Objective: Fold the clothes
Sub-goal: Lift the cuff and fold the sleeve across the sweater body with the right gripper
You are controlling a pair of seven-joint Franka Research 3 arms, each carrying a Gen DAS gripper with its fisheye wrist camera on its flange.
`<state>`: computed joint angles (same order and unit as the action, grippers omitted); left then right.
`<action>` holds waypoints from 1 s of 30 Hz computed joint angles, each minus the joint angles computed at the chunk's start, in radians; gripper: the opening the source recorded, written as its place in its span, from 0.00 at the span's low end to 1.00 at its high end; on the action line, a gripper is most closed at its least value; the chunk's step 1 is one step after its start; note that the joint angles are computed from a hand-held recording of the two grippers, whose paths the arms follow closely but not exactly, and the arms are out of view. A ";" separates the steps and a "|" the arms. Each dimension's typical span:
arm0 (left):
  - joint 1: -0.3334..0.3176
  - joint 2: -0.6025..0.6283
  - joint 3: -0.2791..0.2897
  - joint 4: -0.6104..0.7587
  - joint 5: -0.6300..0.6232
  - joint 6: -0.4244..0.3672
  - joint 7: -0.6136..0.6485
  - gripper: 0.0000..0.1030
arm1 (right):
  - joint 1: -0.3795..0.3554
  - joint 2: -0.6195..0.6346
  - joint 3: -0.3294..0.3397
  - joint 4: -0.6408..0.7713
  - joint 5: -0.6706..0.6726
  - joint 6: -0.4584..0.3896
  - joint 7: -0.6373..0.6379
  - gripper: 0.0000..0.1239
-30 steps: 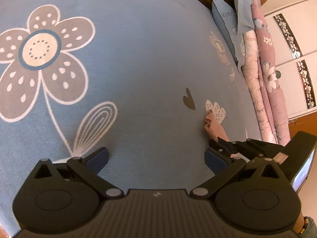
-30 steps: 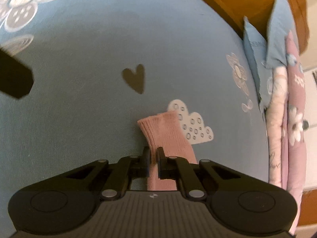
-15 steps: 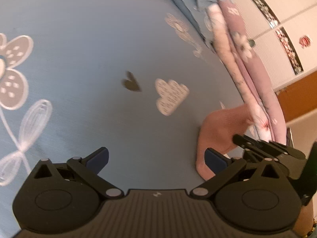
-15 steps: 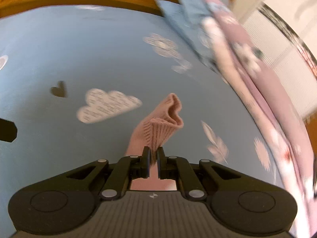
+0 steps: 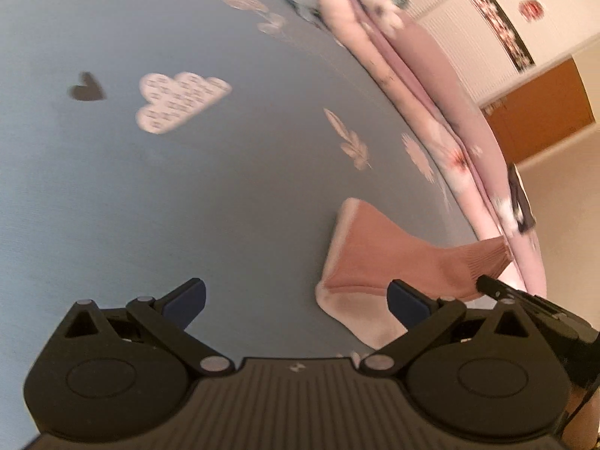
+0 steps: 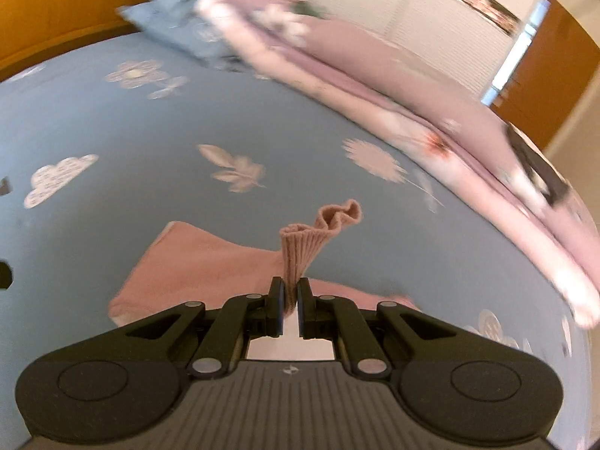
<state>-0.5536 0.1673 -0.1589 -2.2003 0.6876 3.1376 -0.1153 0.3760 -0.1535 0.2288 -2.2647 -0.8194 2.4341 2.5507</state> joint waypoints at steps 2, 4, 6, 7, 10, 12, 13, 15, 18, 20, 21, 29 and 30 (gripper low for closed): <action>0.008 0.016 -0.035 0.029 -0.032 -0.016 0.046 0.99 | -0.016 -0.056 -0.012 -0.056 0.007 -0.001 0.025 0.07; -0.002 0.028 -0.048 0.051 -0.051 -0.026 0.068 0.99 | -0.040 -0.102 -0.016 -0.102 0.018 0.002 0.030 0.07; -0.026 0.038 -0.046 0.075 -0.049 -0.040 0.072 0.99 | -0.072 -0.146 -0.011 -0.149 0.015 0.003 0.042 0.07; -0.038 0.044 -0.043 0.086 -0.045 -0.044 0.070 0.99 | -0.088 -0.167 -0.008 -0.172 0.012 0.003 0.046 0.07; -0.064 0.060 -0.047 0.110 -0.045 -0.060 0.069 0.99 | -0.136 -0.222 -0.001 -0.231 0.010 -0.003 0.046 0.07; -0.086 0.072 -0.043 0.125 -0.040 -0.070 0.055 0.99 | -0.165 -0.250 0.000 -0.261 0.018 -0.005 0.041 0.07; -0.095 0.077 -0.040 0.130 -0.036 -0.073 0.048 0.99 | -0.178 -0.264 0.000 -0.275 0.025 -0.004 0.037 0.07; -0.119 0.086 -0.025 0.141 -0.017 -0.073 0.017 0.99 | -0.206 -0.293 0.001 -0.305 0.033 -0.004 0.032 0.07; -0.135 0.103 -0.022 0.160 -0.005 -0.076 -0.004 0.99 | -0.240 -0.342 0.010 -0.345 0.046 -0.014 0.017 0.07; -0.141 0.116 -0.022 0.175 -0.002 -0.074 -0.006 0.99 | -0.261 -0.366 0.015 -0.366 0.055 -0.016 0.010 0.07; -0.145 0.121 -0.021 0.182 -0.001 -0.074 -0.006 0.99 | -0.271 -0.374 0.018 -0.374 0.058 -0.018 0.006 0.07; -0.133 0.153 -0.059 0.219 -0.063 -0.082 0.098 0.99 | -0.336 -0.404 0.012 -0.445 0.118 0.004 0.021 0.07; -0.132 0.154 -0.062 0.220 -0.073 -0.086 0.110 0.99 | -0.342 -0.408 0.009 -0.454 0.132 0.010 0.025 0.07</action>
<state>-0.6859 0.3208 -0.2214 -1.9805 0.6142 3.0516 -0.0049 0.0342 -0.5619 0.2380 -2.7188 -0.6878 2.4441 2.5753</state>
